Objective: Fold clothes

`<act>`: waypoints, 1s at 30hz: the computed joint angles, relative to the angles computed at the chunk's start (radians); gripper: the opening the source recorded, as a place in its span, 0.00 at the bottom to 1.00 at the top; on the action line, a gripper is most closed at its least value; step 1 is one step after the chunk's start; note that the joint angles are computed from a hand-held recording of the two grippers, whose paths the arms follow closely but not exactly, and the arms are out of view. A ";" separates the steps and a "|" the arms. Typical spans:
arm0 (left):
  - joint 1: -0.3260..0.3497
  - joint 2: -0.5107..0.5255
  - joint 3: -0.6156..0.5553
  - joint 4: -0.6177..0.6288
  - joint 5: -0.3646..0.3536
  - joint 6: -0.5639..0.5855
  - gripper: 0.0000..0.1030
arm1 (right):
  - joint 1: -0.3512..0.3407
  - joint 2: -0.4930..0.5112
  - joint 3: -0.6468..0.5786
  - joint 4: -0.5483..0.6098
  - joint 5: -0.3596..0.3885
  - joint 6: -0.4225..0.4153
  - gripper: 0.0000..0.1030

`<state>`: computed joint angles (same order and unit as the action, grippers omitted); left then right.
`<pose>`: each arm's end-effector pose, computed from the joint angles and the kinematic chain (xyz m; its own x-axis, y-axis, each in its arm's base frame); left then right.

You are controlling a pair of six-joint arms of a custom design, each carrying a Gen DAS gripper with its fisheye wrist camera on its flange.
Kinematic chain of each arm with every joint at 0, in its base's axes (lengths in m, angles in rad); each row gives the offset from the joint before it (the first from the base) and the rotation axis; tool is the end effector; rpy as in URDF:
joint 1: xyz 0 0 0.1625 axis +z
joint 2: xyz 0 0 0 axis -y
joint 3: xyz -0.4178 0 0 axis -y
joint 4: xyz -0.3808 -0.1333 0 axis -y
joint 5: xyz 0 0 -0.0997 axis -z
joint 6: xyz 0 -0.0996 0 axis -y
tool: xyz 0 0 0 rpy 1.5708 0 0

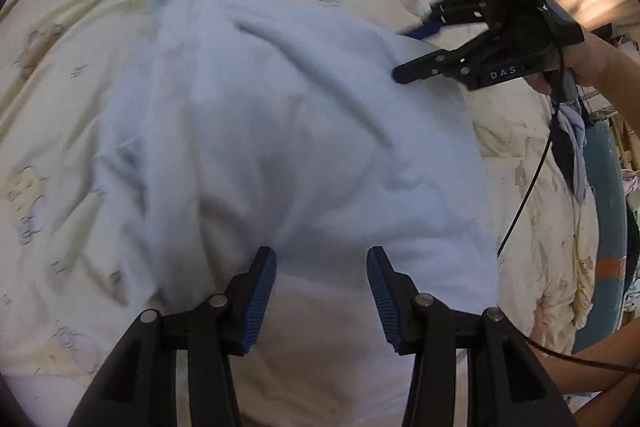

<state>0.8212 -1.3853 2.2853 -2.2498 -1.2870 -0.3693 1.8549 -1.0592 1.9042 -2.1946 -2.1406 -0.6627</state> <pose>-0.1478 -0.3954 0.1597 -0.8563 0.3941 -0.3339 0.3814 0.9183 0.1058 0.2267 -0.4924 0.1383 -0.4428 -0.8518 0.2799 -0.6925 0.5232 0.4968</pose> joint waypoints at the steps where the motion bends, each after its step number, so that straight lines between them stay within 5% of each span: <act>1: 0.000 -0.017 0.012 0.002 0.011 0.000 0.47 | -0.002 -0.010 0.007 -0.004 0.008 -0.012 0.13; 4: 0.008 -0.066 0.059 -0.013 0.038 -0.015 0.42 | -0.012 -0.055 0.017 -0.012 0.029 0.003 0.08; 8: -0.007 -0.080 0.082 -0.029 0.036 -0.029 0.41 | -0.043 -0.077 0.025 -0.053 -0.072 0.082 0.08; 10: -0.041 -0.060 0.079 0.008 0.073 -0.012 0.42 | -0.066 -0.086 0.016 -0.040 -0.073 0.168 0.22; 11: -0.060 -0.052 0.077 0.027 0.085 -0.016 0.42 | -0.072 -0.091 0.017 -0.049 -0.078 0.195 0.38; 12: -0.073 -0.051 0.075 0.037 0.088 -0.019 0.42 | -0.063 -0.100 0.032 -0.093 -0.098 0.184 0.56; 14: -0.077 -0.075 0.071 0.005 0.061 -0.020 0.42 | -0.047 -0.116 0.059 -0.181 -0.128 0.159 0.66; 17: -0.044 -0.084 0.034 -0.120 -0.060 0.033 0.42 | -0.018 -0.145 0.087 -0.265 -0.110 0.135 0.66; 20: -0.021 0.019 -0.065 -0.173 -0.101 0.086 0.42 | 0.007 -0.177 0.120 -0.380 -0.033 0.141 0.66; 27: 0.059 0.292 -0.286 -0.194 -0.070 0.243 0.33 | 0.033 -0.092 0.122 -0.397 0.065 0.325 0.61; 30: 0.049 0.336 -0.302 -0.158 0.080 0.259 0.24 | 0.020 -0.015 0.158 -0.395 -0.010 0.316 0.47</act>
<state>0.8699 -1.0493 1.9830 -2.4078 -1.2072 -0.1106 1.8754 -1.0740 2.0624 -2.5894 -2.1502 -0.3463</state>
